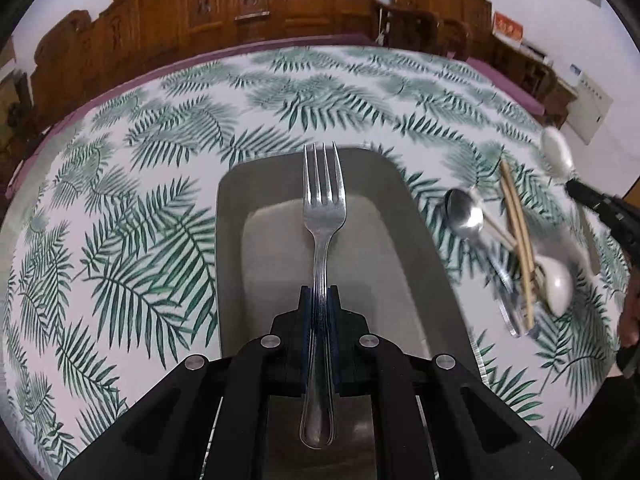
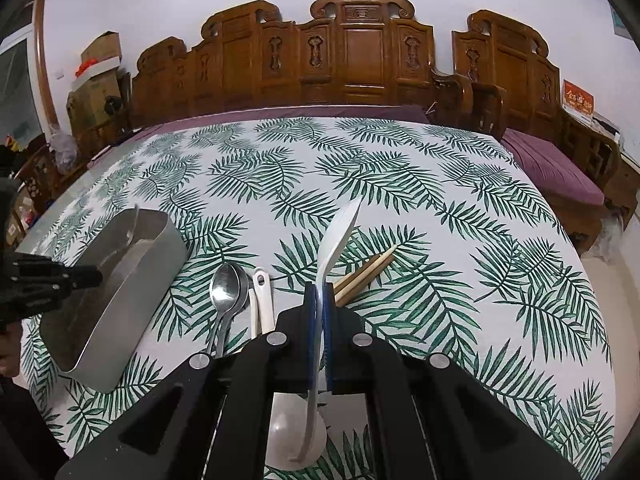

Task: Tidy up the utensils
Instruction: 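Lower the fork into the tray with left while right places the white spoon there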

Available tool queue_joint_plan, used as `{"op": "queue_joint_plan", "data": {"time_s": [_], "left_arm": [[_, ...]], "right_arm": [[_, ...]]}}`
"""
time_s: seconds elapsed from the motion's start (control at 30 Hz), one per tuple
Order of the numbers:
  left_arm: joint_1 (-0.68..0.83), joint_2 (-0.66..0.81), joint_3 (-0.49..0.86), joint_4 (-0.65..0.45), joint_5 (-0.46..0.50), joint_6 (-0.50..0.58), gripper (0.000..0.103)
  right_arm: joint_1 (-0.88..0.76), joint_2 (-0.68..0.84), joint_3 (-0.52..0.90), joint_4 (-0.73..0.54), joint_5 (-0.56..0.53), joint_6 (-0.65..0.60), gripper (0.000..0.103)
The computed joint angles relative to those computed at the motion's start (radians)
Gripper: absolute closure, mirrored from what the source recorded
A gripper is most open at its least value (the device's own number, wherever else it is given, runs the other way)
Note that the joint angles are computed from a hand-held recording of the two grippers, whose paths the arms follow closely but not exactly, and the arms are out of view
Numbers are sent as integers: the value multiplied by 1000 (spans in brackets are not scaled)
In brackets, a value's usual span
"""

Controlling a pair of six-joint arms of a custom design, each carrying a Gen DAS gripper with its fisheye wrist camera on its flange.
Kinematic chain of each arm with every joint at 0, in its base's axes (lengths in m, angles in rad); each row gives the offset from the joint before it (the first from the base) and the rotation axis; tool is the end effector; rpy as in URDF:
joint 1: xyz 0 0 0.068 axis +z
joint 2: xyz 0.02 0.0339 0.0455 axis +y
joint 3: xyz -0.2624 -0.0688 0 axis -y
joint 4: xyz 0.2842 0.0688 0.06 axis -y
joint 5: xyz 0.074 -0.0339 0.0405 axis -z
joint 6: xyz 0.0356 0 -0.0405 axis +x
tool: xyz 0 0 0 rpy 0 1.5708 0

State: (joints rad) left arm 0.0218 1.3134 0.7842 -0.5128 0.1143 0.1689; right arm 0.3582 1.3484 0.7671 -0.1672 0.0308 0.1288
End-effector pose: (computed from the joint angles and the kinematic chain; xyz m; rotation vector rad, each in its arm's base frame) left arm 0.2840 0.0021 0.1811 0.2315 2.5937 -0.0812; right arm 0.2934 0.1087 0.1889 -0.2509 2.3147 0.2099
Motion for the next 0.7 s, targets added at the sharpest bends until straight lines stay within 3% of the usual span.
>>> {"op": "queue_joint_plan", "data": {"time_s": [0.4,0.7], "left_arm": [[14,34,14,0,-21,-13,96],[47,-86,20,-33,45,-12,96]], "right_arm": [[20,-40,-12,-12,-6,6,98],[119,-76,25,-45,12,37,98]]}}
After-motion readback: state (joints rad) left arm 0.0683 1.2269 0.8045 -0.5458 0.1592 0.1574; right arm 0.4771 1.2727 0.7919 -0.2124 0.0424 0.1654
